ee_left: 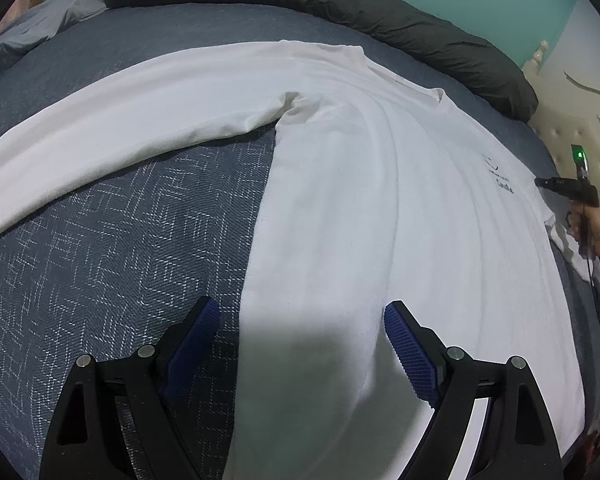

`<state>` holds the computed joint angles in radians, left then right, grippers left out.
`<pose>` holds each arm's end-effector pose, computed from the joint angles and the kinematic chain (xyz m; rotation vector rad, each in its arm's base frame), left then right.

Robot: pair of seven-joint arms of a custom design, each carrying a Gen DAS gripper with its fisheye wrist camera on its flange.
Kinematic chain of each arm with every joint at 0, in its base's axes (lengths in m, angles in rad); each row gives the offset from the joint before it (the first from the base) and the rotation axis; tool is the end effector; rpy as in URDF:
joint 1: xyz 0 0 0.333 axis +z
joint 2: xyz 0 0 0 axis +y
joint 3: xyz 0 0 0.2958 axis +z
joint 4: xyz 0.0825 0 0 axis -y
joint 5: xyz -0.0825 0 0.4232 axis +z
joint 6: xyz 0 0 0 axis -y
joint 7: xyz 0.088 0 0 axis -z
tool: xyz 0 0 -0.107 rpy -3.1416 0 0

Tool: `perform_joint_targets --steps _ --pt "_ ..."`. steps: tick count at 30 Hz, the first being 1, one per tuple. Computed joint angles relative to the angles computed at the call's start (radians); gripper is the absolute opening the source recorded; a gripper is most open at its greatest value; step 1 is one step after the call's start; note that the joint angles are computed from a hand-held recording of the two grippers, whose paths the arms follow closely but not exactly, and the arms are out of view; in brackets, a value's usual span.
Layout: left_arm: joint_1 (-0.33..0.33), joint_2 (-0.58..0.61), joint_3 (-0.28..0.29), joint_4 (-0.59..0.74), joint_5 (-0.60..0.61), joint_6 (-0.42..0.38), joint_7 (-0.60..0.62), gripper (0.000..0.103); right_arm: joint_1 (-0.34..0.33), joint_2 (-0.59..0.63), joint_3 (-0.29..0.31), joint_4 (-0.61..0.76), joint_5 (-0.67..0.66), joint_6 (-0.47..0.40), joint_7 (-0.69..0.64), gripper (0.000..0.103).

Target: Fold clothes

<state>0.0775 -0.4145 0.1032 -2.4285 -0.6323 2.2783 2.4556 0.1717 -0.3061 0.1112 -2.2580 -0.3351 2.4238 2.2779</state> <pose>0.4836 0.0746 0.4535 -1.6673 2.3825 -0.9212 0.5186 0.1524 0.5030 -1.7042 2.1276 -0.5989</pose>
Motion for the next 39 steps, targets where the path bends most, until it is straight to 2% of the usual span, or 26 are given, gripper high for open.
perform_joint_targets --steps 3,6,7,8,11,13,16,19,21,24,27,32,36,38,39 --pt "-0.003 0.004 -0.006 0.005 0.001 0.002 -0.006 0.088 0.014 0.031 -0.008 0.027 0.037 -0.032 -0.037 0.003" --pt "-0.003 0.010 -0.001 0.012 -0.002 -0.007 -0.004 0.088 0.004 -0.019 -0.004 -0.022 0.017 0.005 0.011 0.009" --pt "-0.002 0.012 0.000 0.015 -0.004 -0.011 -0.005 0.088 -0.003 -0.043 0.001 -0.042 0.009 0.011 0.036 0.026" --pt "-0.001 0.013 0.000 0.016 -0.005 -0.013 -0.005 0.088 -0.008 -0.071 0.004 -0.066 0.006 0.021 0.058 0.038" --pt "0.004 0.009 -0.002 0.014 -0.002 -0.017 -0.008 0.088 -0.015 -0.195 0.000 -0.171 0.038 0.086 0.101 0.038" --pt "0.006 0.007 -0.001 0.015 -0.003 -0.022 -0.014 0.088 0.001 -0.276 -0.004 -0.238 0.074 0.139 0.083 0.038" --pt "0.007 0.009 -0.002 0.017 -0.004 -0.024 -0.021 0.088 0.042 -0.370 -0.001 -0.307 0.161 0.126 0.058 0.038" --pt "0.006 0.008 -0.005 0.016 -0.003 -0.021 -0.024 0.088 0.031 -0.447 0.056 -0.347 0.175 0.066 0.108 0.038" --pt "0.006 0.007 -0.005 0.016 0.000 -0.022 -0.025 0.088 0.020 -0.534 0.093 -0.394 0.183 0.004 0.191 0.038" --pt "0.009 0.000 -0.001 0.011 0.002 -0.029 -0.025 0.088 0.012 -0.664 0.132 -0.441 0.154 -0.144 0.257 0.038" --pt "0.011 -0.006 0.001 0.007 0.003 -0.032 -0.029 0.088 0.001 -0.746 0.152 -0.449 0.131 -0.328 0.327 0.038" --pt "0.012 -0.013 0.004 0.004 0.001 -0.036 -0.033 0.088 -0.002 -0.872 0.151 -0.490 0.101 -0.517 0.420 0.038" --pt "0.012 -0.015 0.004 0.000 0.003 -0.033 -0.032 0.088 0.006 -0.895 0.138 -0.525 0.077 -0.556 0.453 0.039" --pt "0.011 -0.014 0.004 0.000 0.003 -0.032 -0.031 0.088 0.011 -0.913 0.141 -0.529 0.067 -0.605 0.458 0.047" --pt "0.011 -0.014 0.004 0.001 0.003 -0.033 -0.031 0.088 0.010 -0.910 0.138 -0.529 0.061 -0.607 0.462 0.048"
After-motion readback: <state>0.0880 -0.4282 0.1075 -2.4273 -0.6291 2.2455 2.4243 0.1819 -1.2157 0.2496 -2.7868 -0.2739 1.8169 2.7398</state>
